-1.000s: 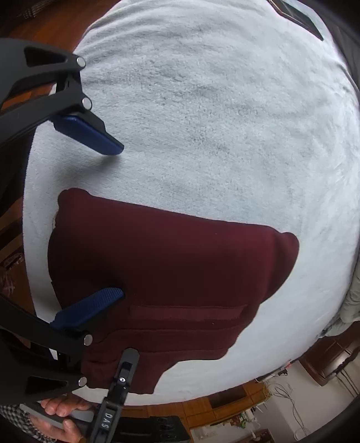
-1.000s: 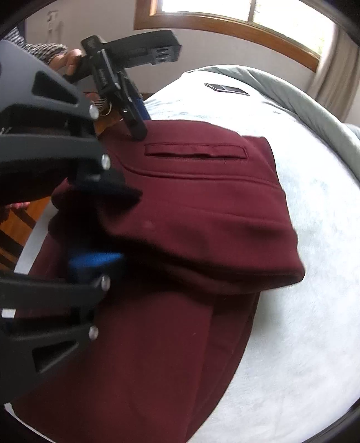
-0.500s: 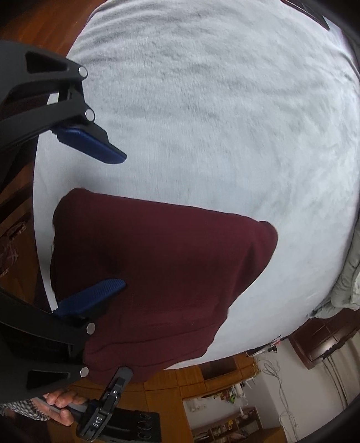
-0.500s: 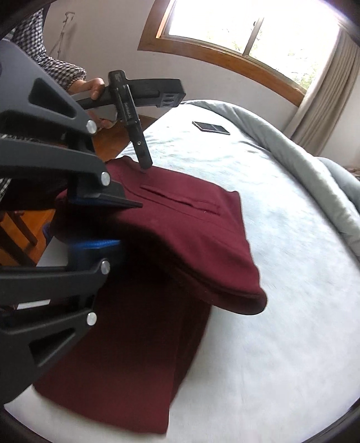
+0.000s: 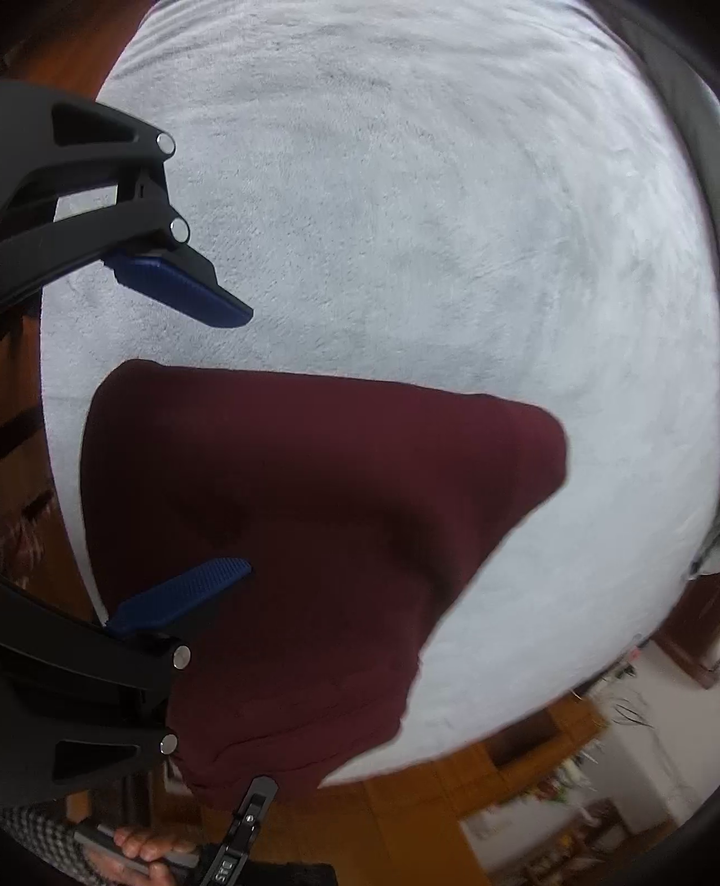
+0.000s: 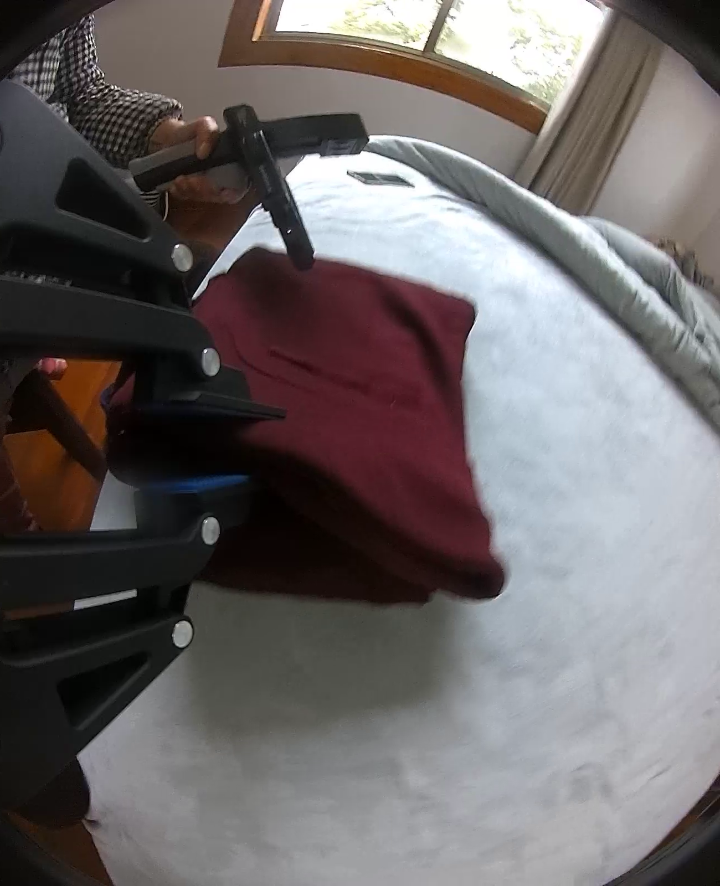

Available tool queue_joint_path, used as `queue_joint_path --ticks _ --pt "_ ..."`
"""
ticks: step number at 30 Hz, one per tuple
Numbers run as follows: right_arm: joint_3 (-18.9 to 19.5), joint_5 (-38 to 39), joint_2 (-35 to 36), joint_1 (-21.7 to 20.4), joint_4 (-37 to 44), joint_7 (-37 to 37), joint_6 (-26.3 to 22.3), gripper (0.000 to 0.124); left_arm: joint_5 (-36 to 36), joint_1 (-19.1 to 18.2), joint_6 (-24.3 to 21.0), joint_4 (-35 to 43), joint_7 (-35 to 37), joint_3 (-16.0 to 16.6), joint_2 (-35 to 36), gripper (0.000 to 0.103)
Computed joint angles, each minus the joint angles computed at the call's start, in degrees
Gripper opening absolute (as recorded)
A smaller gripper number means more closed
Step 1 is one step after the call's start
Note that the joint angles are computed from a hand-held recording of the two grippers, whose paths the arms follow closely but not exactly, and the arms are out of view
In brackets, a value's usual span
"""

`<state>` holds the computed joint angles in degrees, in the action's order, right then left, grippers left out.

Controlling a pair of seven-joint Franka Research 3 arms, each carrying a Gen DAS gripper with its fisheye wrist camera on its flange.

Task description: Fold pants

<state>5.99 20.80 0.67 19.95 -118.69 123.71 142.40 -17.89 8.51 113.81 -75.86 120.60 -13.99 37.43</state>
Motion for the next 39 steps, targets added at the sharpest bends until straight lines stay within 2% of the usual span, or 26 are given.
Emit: queue_joint_path --ticks 5,7,9,10,12,15,17,22,24,26,28,29,32,34,37,39 --pt "0.2 -0.8 3.3 0.5 -0.6 2.7 -1.4 0.018 1.4 -1.0 1.3 -2.2 -0.5 0.4 -0.6 0.086" --pt "0.3 0.4 3.6 0.4 -0.3 1.1 -1.4 0.026 1.0 -0.6 0.2 -1.1 -1.2 0.3 0.0 0.086" --pt "-0.1 -2.1 3.6 0.5 1.2 1.8 -3.8 0.050 0.3 0.1 -3.3 2.0 -1.4 0.0 1.5 0.086" --pt "-0.4 -4.6 3.5 0.6 1.8 3.0 -4.2 0.053 0.0 0.4 -4.8 3.4 -1.1 -0.2 2.2 0.086" --pt "-0.7 -7.0 2.9 0.4 2.4 3.3 -3.3 0.053 0.1 0.5 -7.4 6.9 -0.5 -0.4 3.9 0.086" --pt "-1.5 -6.4 3.9 -0.8 3.7 2.1 -1.3 0.053 1.0 -0.1 -9.7 11.1 -1.3 0.0 6.4 0.086" --pt "-2.0 -5.0 6.5 -1.8 5.7 0.7 -0.3 0.054 1.4 -0.6 -13.1 16.3 -2.5 -0.1 9.5 0.086" --pt "-2.9 -1.1 12.3 -4.5 9.7 -1.5 -1.6 0.055 2.4 -0.4 -17.6 22.5 -3.8 0.0 13.5 0.086" --pt "-2.1 4.1 14.2 -6.2 10.6 -5.2 -0.9 0.032 2.7 -0.6 -19.0 24.6 -4.2 -0.1 15.0 0.086" --pt "-1.3 8.0 14.7 -7.2 10.9 -9.2 0.8 0.016 2.6 -0.2 -17.9 22.2 -3.8 -0.2 13.9 0.087" --pt "-1.7 7.4 14.3 -6.7 11.0 -10.3 2.0 0.011 2.5 -0.1 -17.8 22.3 -4.0 -0.3 14.0 0.087" --pt "-2.6 5.1 14.2 -6.0 11.6 -8.2 1.2 0.010 2.3 -0.2 -16.9 21.0 -4.1 -0.4 13.3 0.088" --pt "-3.7 2.6 15.2 -5.6 12.2 -3.0 -2.6 0.010 2.6 -0.3 -15.0 18.3 -3.6 -0.2 12.0 0.091" --pt "-3.5 2.2 15.7 -5.5 11.8 -2.6 -1.9 0.012 2.4 0.0 -14.4 16.4 -3.4 -0.3 10.9 0.091" --pt "-2.8 3.1 13.1 -5.4 9.2 -3.7 2.0 0.026 2.5 0.1 -15.0 16.4 -3.1 -0.3 10.4 0.091" --pt "-2.7 2.0 10.5 -4.8 7.4 -3.3 2.2 0.043 2.3 0.4 -15.9 17.0 -2.3 -0.4 10.3 0.091"
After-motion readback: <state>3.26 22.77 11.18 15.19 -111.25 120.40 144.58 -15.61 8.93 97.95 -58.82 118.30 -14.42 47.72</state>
